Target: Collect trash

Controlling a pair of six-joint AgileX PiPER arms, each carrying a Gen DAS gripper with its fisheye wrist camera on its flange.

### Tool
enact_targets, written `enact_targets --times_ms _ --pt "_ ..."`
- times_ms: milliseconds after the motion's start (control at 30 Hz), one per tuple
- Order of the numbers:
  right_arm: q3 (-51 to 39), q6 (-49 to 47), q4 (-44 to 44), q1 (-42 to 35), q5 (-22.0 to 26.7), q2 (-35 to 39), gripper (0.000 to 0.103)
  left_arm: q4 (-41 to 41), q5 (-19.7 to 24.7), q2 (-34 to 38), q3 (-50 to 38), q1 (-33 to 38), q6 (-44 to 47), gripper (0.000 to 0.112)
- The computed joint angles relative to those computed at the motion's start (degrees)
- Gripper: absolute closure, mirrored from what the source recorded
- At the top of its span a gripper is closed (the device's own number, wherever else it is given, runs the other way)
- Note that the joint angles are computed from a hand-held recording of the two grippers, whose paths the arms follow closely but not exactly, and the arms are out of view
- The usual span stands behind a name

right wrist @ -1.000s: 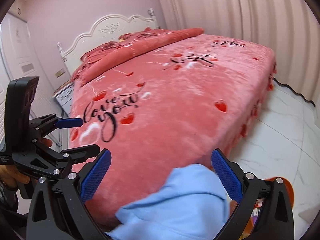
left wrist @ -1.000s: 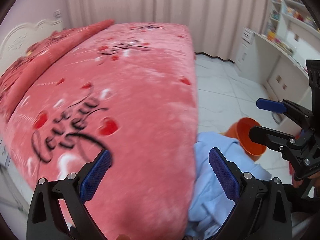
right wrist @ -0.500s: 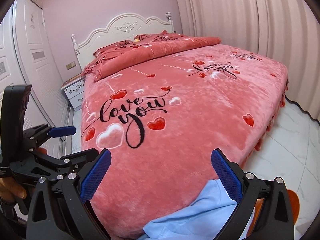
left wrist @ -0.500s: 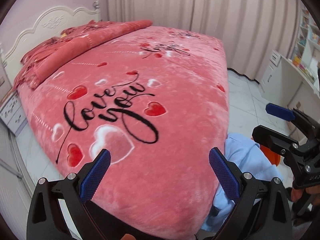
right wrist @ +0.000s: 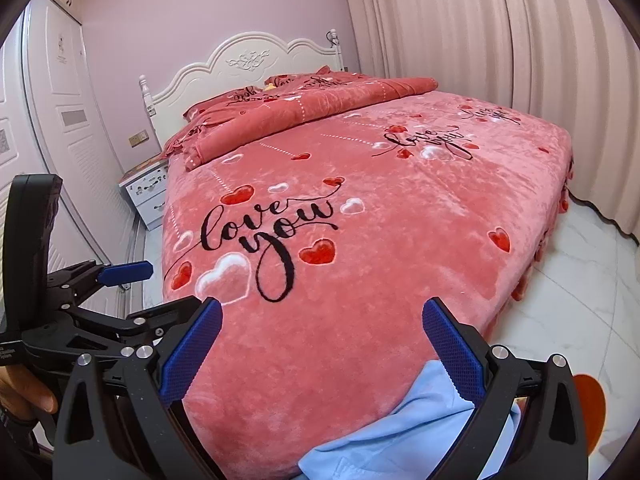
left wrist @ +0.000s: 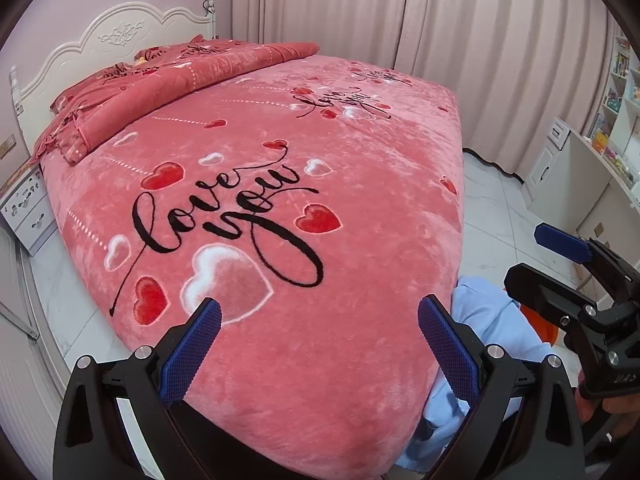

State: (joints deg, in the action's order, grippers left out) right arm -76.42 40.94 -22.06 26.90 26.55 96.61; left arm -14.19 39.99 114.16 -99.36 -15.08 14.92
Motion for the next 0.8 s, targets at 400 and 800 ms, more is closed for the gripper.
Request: enact_targets --times_ms 400,800 --pt "1.11 -1.70 2.32 -1.09 -1.40 -0.54 0.005 6.65 -0.38 -0.32 0.08 -1.24 -5.71 0.015" --pt "0.71 -4.17 4.71 -1.31 -1.12 -0.25 0.005 7.40 0.23 -0.22 -0.45 -1.00 -6.09 0.015"
